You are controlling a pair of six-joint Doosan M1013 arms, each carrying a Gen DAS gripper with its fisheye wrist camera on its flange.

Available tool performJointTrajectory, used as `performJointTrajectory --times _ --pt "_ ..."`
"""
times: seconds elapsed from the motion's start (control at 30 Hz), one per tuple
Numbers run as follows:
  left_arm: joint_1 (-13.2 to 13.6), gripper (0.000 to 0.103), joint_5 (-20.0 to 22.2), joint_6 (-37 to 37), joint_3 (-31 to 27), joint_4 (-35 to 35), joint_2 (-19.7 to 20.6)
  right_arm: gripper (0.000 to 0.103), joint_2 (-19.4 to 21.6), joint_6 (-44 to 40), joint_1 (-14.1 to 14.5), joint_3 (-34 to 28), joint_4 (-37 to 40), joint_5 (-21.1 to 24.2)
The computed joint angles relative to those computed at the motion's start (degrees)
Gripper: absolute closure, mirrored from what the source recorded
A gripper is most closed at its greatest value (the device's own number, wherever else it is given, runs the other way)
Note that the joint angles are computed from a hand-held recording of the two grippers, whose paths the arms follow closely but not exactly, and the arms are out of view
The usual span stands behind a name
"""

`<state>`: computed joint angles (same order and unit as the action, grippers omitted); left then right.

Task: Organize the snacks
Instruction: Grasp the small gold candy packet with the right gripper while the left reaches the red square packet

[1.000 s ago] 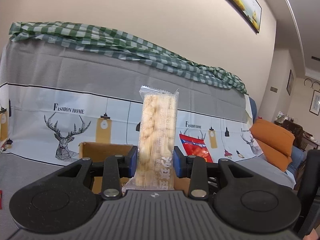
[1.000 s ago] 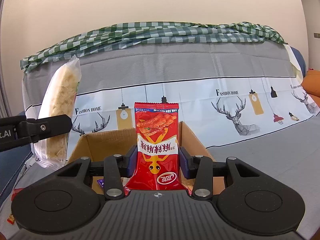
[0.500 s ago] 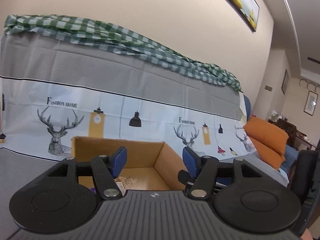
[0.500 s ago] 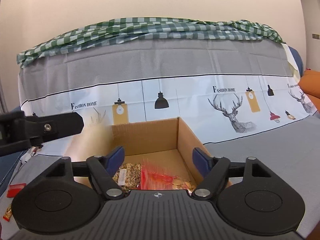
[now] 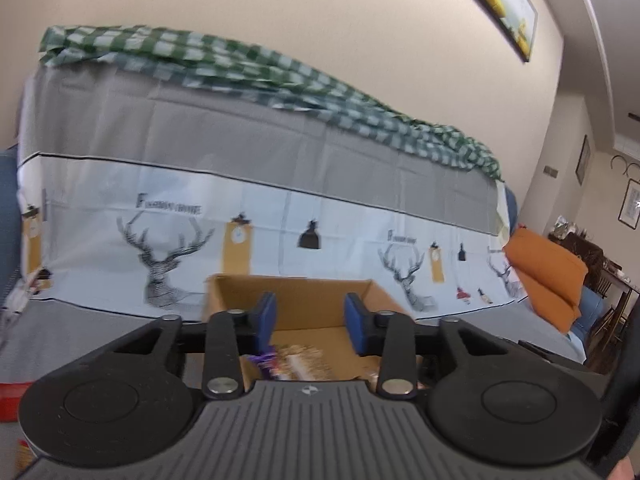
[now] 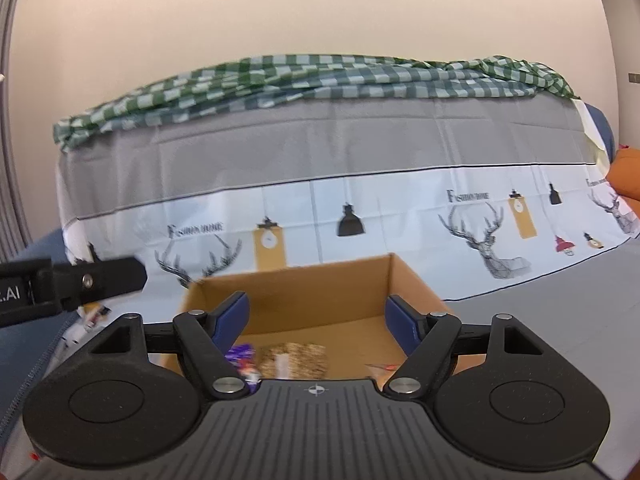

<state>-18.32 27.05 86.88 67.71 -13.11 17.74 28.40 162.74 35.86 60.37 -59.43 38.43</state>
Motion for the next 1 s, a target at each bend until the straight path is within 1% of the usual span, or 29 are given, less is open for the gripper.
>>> performJointTrajectory --times 0.03,0.07,0.1,0.17,0.2,0.27,0.3,0.33,0.37,0.47,0.6,0.77,0.83,0.9,0.97,1.0 --pt "0.73 0.074 1.26 0.36 -0.41 -0.42 0.0 0.037 0.1 0.84 0.37 -0.03 -0.6 -0.54" --pt "1.38 0.077 2.23 0.28 -0.78 0.01 0.0 0.045 0.17 1.25 0.66 -0.06 -0.74 -1.2" --pt "1.95 0.077 2.46 -0.5 -0.69 1.55 -0.2 0.055 0.2 1.45 0.92 0.01 -0.54 -2.43" --pt "2.7 0.077 1.96 -3.57 0.45 5.55 -0.91 0.066 0.5 1.17 1.49 -0.11 -0.26 -4.85" --pt "3.08 0.077 1.49 -6.05 1.63 8.25 -1.48 0.069 0.76 0.49 1.92 -0.38 -0.03 -5.52" --pt "3.93 0.077 2.13 -10.6 3.68 12.58 -2.37 0.069 1.55 -2.02 2.74 -1.49 1.8 -6.35" --pt "4.2 0.077 4.55 -14.07 3.68 16.58 -2.44 0.069 1.91 -3.14 3.12 -1.92 2.62 -6.87" --pt "4.41 0.077 5.32 -17.95 4.01 20.9 -2.69 0.069 2.39 -4.52 3.61 -2.5 3.57 -7.28" --pt "4.9 0.077 5.26 -19.83 4.29 22.21 -2.93 0.069 2.85 -6.04 4.06 -3.15 4.74 -7.47" --pt "6.54 0.077 5.95 -24.51 4.87 23.49 -3.31 0.069 4.34 -10.79 5.34 -4.98 8.46 -8.54" --pt "7.69 0.077 7.43 -28.64 4.58 25.55 -3.31 0.069 6.91 -18.41 6.79 -8.61 15.03 -7.59" --pt "8.42 0.077 8.08 -32.62 4.53 28.86 -3.57 0.069 10.29 -25.64 8.1 -12.99 21.33 -4.66" --pt "9.19 0.077 7.87 -33.6 4.79 27.81 -3.79 0.069 11.82 -30.09 8.3 -15.21 26.06 -2.99" --pt "9.68 0.077 7.95 -33.57 4.99 26.96 -3.94 0.065 12.86 -33.28 8.62 -15.98 27.91 -2.91" --pt "9.88 0.077 8.11 -33.24 5.26 27.19 -4.14 0.063 14.63 -35.95 8.86 -18.74 31.15 0.12" --pt "9.99 0.077 7.89 -33.0 5.47 27.27 -4.27 0.061 15.16 -37.11 8.8 -19.38 33.43 0.0"
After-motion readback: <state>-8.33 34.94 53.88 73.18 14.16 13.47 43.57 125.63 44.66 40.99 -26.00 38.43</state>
